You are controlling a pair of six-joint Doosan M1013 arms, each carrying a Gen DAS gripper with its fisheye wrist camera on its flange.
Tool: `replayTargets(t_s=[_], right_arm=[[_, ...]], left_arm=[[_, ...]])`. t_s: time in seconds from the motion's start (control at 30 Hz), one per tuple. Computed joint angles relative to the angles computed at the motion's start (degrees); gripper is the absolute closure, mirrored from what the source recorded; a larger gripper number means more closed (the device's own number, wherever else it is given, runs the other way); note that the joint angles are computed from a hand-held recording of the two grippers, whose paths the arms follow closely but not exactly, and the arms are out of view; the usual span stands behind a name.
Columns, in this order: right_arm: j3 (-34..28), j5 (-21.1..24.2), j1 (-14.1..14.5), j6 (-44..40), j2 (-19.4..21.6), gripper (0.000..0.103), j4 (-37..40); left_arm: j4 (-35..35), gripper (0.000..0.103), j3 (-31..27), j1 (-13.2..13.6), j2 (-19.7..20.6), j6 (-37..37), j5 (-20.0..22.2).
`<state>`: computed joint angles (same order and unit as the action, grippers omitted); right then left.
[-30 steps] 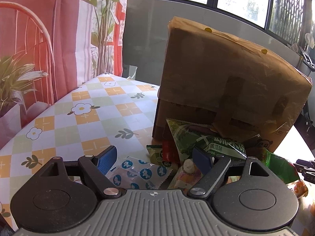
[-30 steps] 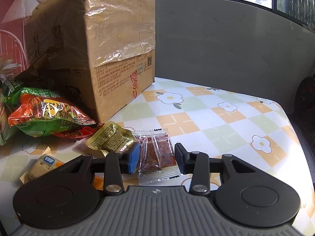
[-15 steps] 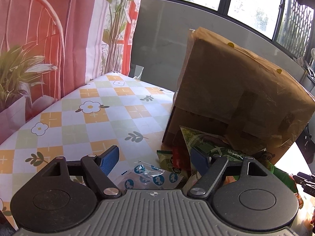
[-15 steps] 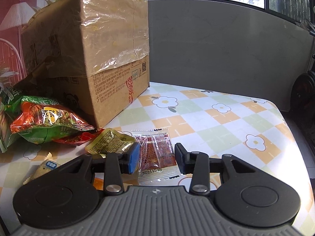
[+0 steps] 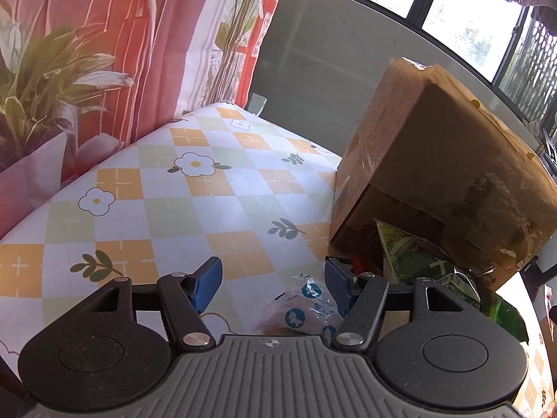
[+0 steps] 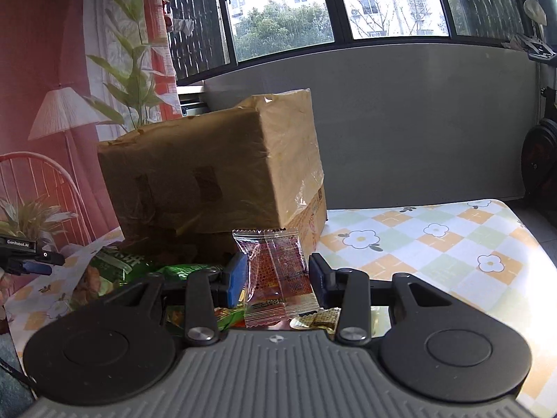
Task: Organize snacks
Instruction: 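Grasp the red jerky packet with the right tool while the left tool approaches the white blue-dotted packet, then close the left tool on the white blue-dotted packet and lift it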
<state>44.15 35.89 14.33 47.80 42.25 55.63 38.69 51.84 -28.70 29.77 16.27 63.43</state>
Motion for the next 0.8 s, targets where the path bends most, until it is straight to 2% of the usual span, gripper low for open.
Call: replayTargets(t_s=[0.17,0.47,0.53,0.67,0.77,0.8], right_arm=[[2.64,-3.91,1.65,4.30,-2.14,0.062,-2.46],[1.10,-4.15,3.59,10.50,-2.48,0.062,-10.85],[1.08,-4.04,3.73,10.82,-2.58,0.062,-11.26],[1.73,-4.67,4.05,11.18,-3.08,0.062,-12.27],[2.77,-5.24,4.03,10.77,-3.67,0.062,-11.93],[2.97,-5.39,4.04,10.92,-3.79,0.062,-12.19]], left_arm=[[-2.91,0.037,1.29,0.61,-0.79,4.67,-4.05],[-11.19,0.034,-1.75,2.46,1.91,25.29,-3.76],[-13.63,0.032,-1.19,2.95,1.92,28.36,-5.32],[-15.26,0.030,-0.46,3.39,2.16,28.76,-8.02],[-17.53,0.029,-1.00,3.62,2.93,29.31,-8.62],[-16.20,0.027,-1.15,3.34,3.19,28.84,-8.38]])
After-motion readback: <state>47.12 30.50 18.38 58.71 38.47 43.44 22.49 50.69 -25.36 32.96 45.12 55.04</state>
